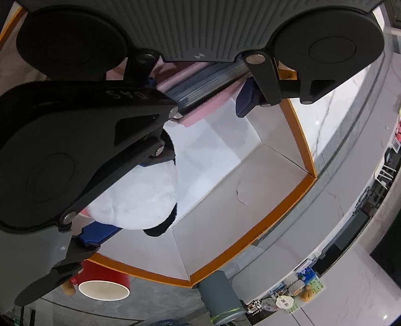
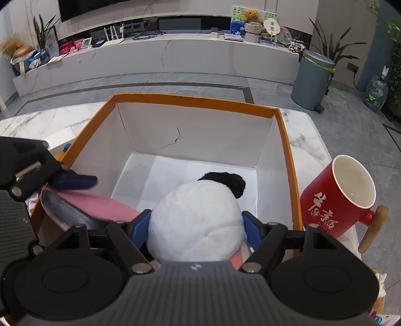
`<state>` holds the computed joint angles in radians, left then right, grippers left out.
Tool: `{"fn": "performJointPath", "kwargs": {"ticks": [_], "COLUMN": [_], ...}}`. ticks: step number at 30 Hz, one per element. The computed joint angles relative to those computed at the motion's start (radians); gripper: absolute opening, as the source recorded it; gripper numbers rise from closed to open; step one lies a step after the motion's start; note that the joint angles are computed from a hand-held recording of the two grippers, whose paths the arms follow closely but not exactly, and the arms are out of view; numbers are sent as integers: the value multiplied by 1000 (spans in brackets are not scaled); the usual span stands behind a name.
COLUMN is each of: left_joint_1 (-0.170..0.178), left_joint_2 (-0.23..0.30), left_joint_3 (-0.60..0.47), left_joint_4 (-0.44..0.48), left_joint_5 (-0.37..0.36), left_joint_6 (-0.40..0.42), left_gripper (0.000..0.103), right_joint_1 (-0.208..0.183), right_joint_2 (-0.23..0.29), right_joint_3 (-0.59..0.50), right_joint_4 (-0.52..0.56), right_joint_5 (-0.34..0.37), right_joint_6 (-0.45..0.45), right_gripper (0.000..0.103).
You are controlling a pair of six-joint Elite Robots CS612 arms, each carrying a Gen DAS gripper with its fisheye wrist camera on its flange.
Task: Organize objects
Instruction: 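Lower and release the wallet from the left gripper while the right gripper drops the plush, then withdraw both tools from the orange box back toward the remaining table items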
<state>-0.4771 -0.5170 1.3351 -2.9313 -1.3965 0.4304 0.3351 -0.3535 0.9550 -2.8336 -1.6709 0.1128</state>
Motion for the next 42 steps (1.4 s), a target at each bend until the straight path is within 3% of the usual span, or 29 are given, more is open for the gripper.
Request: {"fn": "performJointPath", "kwargs": {"ticks": [4, 8, 10, 17, 36, 39, 42], "left_joint_1": [0, 0, -1, -5, 18, 25, 35], "left_joint_2": [-3, -5, -10, -38, -108, -112, -113], "left_joint_3": [10, 9, 13, 54, 129, 134, 131], "left_joint_4": [-3, 18, 23, -65, -177, -187, -188], "left_joint_5": [-1, 3, 1, 7, 29, 39, 39], "left_joint_6": [-5, -4, 2, 18, -7, -10, -34], "left_gripper": [70, 78, 79, 81, 82, 82, 82], "right_joint_1": [-1, -1, 0, -1, 28, 32, 34], "right_joint_2": [1, 1, 0, -25, -94, -98, -98], "right_joint_3": [0, -1, -1, 32, 95, 99, 96], "right_joint_4": [2, 4, 8, -24, -105, -73, -16], "right_joint_5": [-2, 3, 1, -7, -51, -52, -41], "right_joint_6": [-11, -18, -22, -24, -69, -92, -125], "right_gripper": [77, 80, 86, 87, 87, 82, 64]}}
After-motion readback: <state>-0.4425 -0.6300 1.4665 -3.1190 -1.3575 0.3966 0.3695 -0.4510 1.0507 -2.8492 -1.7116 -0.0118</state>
